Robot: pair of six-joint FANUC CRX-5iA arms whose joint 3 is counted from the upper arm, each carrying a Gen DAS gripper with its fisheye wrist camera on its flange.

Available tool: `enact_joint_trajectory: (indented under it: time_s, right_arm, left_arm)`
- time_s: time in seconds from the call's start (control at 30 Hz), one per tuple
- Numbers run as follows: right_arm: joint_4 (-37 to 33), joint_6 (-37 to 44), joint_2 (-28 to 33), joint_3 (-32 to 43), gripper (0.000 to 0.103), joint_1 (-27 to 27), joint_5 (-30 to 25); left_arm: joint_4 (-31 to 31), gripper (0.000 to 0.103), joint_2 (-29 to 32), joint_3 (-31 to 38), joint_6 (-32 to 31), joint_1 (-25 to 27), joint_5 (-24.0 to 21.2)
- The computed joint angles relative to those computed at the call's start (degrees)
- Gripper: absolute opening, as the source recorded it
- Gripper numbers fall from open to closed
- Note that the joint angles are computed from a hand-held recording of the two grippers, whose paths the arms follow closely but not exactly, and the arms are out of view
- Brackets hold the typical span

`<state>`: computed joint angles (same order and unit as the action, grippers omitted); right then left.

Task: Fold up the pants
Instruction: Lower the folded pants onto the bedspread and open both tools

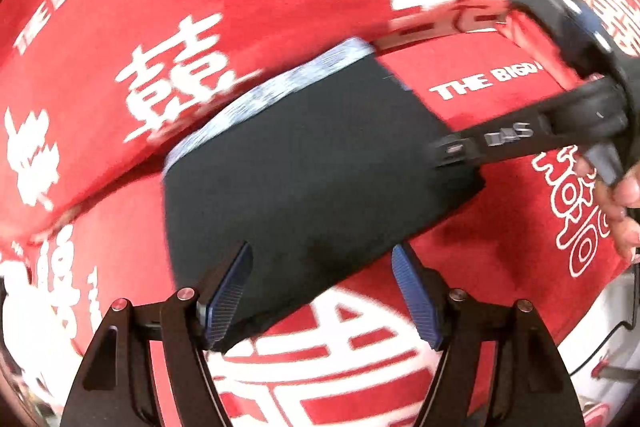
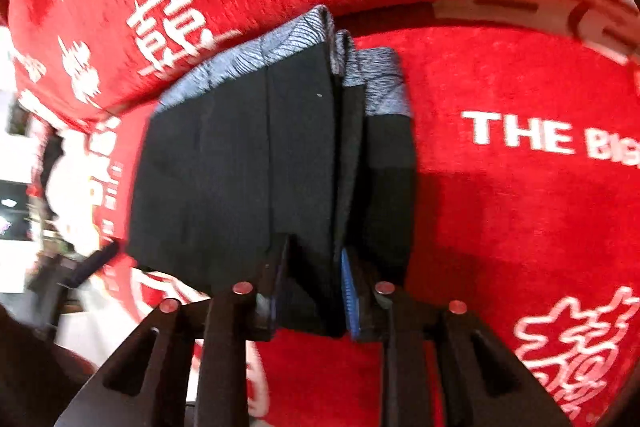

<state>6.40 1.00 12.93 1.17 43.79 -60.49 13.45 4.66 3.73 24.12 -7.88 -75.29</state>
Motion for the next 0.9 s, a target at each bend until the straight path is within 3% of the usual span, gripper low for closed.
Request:
enact_joint_trajectory:
  time_s: [0.1,0.33,0.47,0.53,0.77,0.8,0.83,0.9]
  right_arm:
    - [-0.06,-0.08,1.99,3.98,0.032,0.46,-6.89]
    - [1.86,-4.25,4.33,10.31,0.034,1.89,-14.74]
    - [5.49,-5.90,5.38,12.49,0.037,3.62,-15.75]
    - [5.11,-4.93,6.49,14.04,0.043,3.59,-15.51]
    - [2.98,-4.42,8.30,16.49,0.043,3.75,-14.72]
    - [2.80,-4.59,8.35,16.60,0.043,3.88,-14.83]
    - [2.54,-4.72,8.41,16.69,0.046,3.92,-14.87]
    - [2.35,-4.92,8.31,16.49,0.050,3.94,-14.67]
  left_arm:
    - [-1.06,0.073,1.12,1.21,5.29,1.68,-0.45]
    - [-5.33,0.073,3.23,3.37,10.95,4.53,-1.22]
    - [-5.86,0.073,4.35,4.57,11.62,5.24,-1.46]
    - [-5.94,0.073,4.87,5.14,11.68,5.41,-1.75]
    - [-6.74,0.073,5.70,6.38,11.36,5.60,-3.48]
    - [-6.65,0.077,5.89,6.50,11.45,5.66,-3.67]
    - [-6.53,0.090,6.15,6.75,11.62,5.72,-4.00]
    - [-5.86,0.097,6.61,7.17,12.25,6.00,-4.52]
